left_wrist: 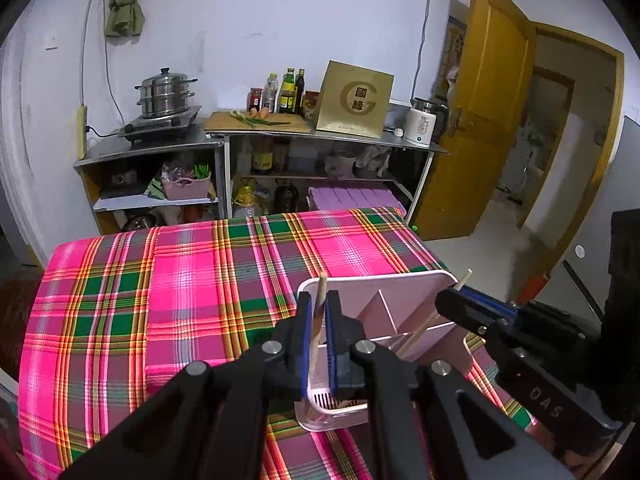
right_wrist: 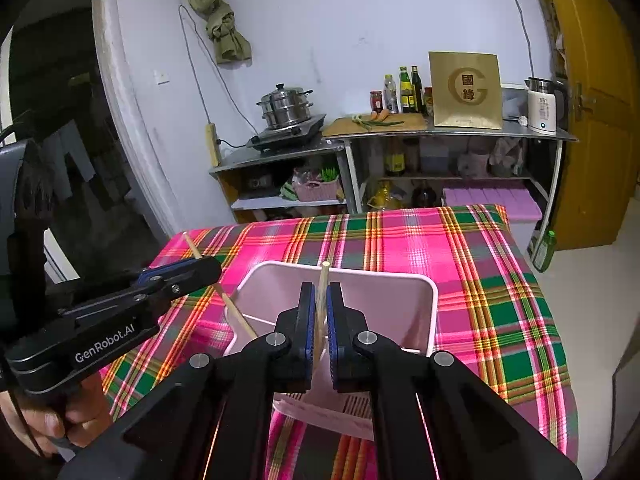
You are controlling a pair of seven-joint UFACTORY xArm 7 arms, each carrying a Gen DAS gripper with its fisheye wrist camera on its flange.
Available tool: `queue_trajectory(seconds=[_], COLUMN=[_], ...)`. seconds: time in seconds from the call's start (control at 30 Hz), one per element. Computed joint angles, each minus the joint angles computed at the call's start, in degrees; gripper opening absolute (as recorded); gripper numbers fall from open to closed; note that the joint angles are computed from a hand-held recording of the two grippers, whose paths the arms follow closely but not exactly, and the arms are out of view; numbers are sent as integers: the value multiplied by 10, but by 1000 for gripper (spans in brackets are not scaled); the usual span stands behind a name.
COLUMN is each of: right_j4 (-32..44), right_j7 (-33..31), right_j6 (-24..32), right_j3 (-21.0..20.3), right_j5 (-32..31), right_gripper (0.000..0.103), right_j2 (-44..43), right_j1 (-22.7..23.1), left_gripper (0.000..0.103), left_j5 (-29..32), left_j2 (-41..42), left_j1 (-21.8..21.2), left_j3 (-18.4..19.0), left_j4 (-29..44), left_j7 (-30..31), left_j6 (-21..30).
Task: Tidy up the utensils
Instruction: 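Lower the chopsticks into the basket compartments and open both tools, then return to the table and grasp a chopstick with the left tool while the right tool grasps another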
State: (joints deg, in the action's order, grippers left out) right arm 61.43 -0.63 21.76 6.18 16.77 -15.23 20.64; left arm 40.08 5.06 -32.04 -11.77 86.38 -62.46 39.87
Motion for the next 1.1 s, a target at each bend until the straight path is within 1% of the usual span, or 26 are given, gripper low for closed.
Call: queue_trajectory(seconds=[0.03, 0.07, 0.13, 0.23, 0.37, 0.47, 0.6, 0.67, 0.87, 0.97, 1.1], right_j4=[-1, -4, -10, -26, -71, -116, -187, -221, -315, -343, -374], right_j7=[1, 1, -4, 4, 15, 23, 44, 56, 96, 114, 127], right_j6=[-1, -2, -1, -1, -3, 1, 8, 15, 52, 83, 127], right_j3=[0, -1, -5, -2, -2, -4, 4, 8, 21, 33, 29], right_j5=[0, 2, 9, 1, -5, -9, -27, -34, -49, -62, -63], right_gripper=[19, 21, 22, 22, 22, 22, 22, 22, 22, 22, 22], right_j2=[-2, -6, -15, -38, -97, -155, -250, -297, -441, -496, -557], right_j1=[0, 0, 4, 1, 2, 9, 11, 14, 29, 32, 51], left_gripper=[14, 18, 22, 22, 22, 23, 23, 23, 23, 23, 26], left_j5=[-1, 1, 1, 10, 35, 46, 53, 54, 28, 6, -28], left_j2=[-4, -9, -18, -40, -90, -137, -199, -231, -311, -341, -375], left_j1=[0, 0, 3, 7, 17, 28, 44, 51, 67, 76, 86], left_j3=[0, 0, -3, -11, -33, -60, -104, -131, -195, -222, -255], left_j4=[-4, -10, -18, -40, -91, -141, -208, -239, -313, -337, -367], left_j7=[-2, -7, -12, -23, -56, -84, -124, -148, -180, -195, -206], left_j6=[-2, -1, -2, 0, -7, -10, -2, 10, 15, 11, 16])
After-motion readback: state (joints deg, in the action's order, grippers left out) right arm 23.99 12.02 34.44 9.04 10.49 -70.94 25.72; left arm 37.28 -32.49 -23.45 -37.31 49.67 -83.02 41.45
